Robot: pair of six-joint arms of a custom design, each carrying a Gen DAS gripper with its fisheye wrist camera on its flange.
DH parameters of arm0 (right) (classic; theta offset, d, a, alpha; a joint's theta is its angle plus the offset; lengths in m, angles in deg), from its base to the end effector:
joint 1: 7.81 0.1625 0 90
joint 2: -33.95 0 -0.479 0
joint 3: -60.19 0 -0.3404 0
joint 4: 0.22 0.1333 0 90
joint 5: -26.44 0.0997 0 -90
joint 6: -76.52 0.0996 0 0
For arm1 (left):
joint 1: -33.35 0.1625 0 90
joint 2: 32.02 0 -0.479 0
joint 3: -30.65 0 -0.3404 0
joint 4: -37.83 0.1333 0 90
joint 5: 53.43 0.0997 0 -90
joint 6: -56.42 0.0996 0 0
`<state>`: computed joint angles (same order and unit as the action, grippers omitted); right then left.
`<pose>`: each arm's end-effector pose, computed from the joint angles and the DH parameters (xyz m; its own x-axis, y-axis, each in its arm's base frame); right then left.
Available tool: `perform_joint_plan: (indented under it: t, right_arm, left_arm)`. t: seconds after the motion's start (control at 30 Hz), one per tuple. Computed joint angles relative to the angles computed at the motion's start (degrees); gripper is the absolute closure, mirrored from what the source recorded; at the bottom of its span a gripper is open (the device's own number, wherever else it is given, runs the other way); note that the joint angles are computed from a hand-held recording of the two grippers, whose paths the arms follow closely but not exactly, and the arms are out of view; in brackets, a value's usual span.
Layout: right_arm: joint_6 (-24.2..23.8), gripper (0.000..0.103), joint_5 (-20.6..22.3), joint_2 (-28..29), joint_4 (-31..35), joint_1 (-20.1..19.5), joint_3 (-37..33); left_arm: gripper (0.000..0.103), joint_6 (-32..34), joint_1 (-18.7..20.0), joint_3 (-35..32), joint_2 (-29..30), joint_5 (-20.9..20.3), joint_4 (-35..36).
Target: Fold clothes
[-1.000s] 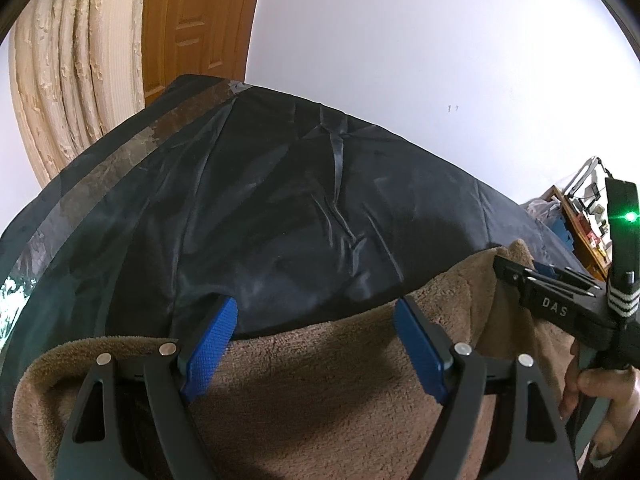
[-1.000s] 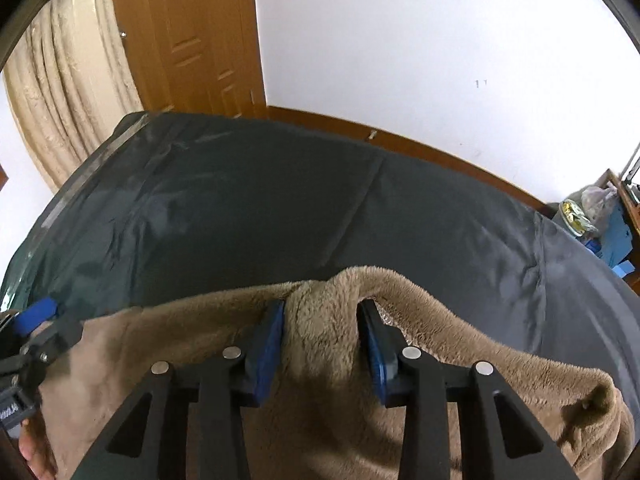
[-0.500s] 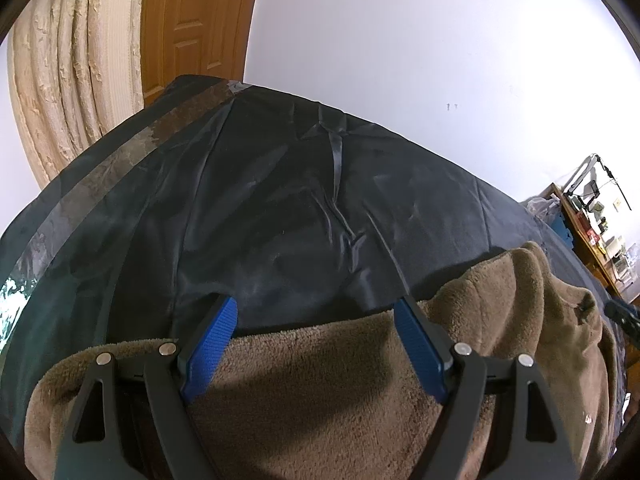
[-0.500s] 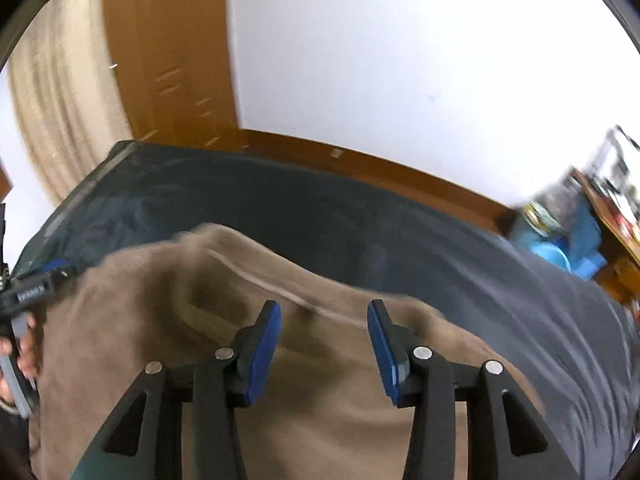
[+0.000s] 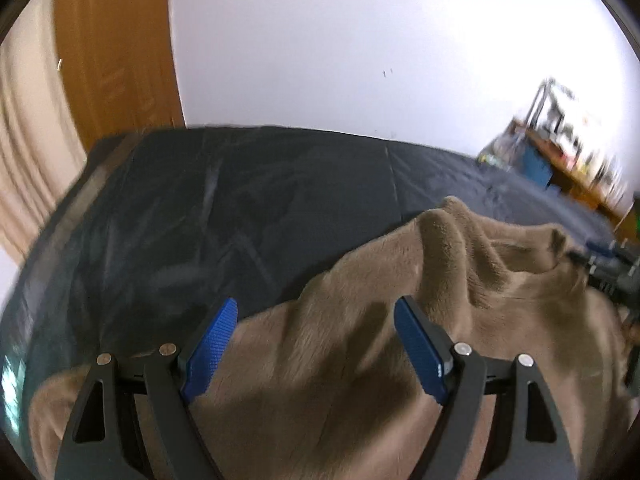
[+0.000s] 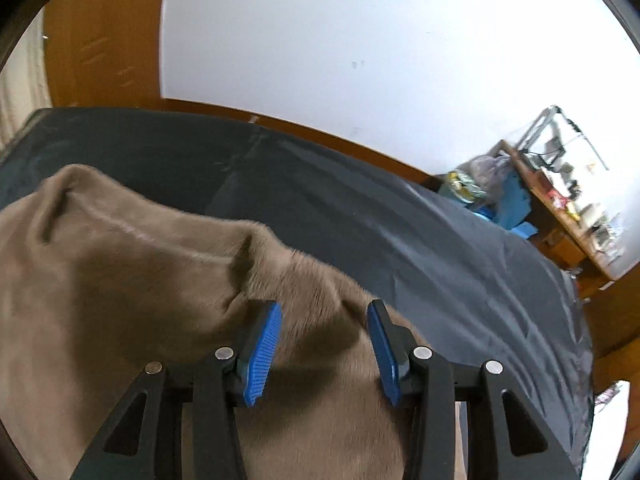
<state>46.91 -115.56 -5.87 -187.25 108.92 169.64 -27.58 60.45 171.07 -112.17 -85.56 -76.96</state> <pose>0.3202 -0.5140 0.1416 -0.4226 -0.3509 0.8356 -0.6995 0.7126 -0.0544 -0.1690 -0.3310 0.2378 -0.7005 -0.2960 -0.6493 0.2700 0.7323 -0.6252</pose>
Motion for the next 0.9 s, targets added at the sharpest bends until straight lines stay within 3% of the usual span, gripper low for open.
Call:
perform_joint_plan:
  t: [0.1,0.23,0.33,0.43,0.67,0.77,0.9]
  right_arm:
    - [-1.69,0.056,-2.61,4.29,-3.05,-0.26,-3.7]
    - [-2.29,0.056,-2.24,6.57,-5.08,-1.11,-6.97]
    - [-3.52,0.045,-1.81,7.66,-6.54,-1.31,-8.15]
    - [-2.6,0.042,-0.29,6.75,-5.65,-1.67,-7.81]
    - [2.89,0.041,8.19,-1.17,-2.77,-1.49,-1.32]
    - [2.71,0.041,10.02,-3.72,-2.53,-0.68,1.71]
    - [5.71,0.041,14.8,-6.57,4.1,-1.19,4.43]
  left_arm:
    - [0.019,-3.44,4.03,-4.63,4.89,1.89,8.13]
    - [0.018,-1.43,7.16,-4.26,4.68,2.41,3.76]
    - [0.017,-1.52,7.94,-4.24,4.44,2.74,2.79]
    - [0.017,-2.07,7.95,-4.48,4.36,2.77,4.27]
    - [0.017,-4.37,6.12,-6.62,1.86,2.23,10.77]
    - [0.017,-0.7,3.62,-5.62,0.87,2.04,4.78]
    - [0.017,12.34,2.64,-3.44,4.18,-0.76,-11.63]
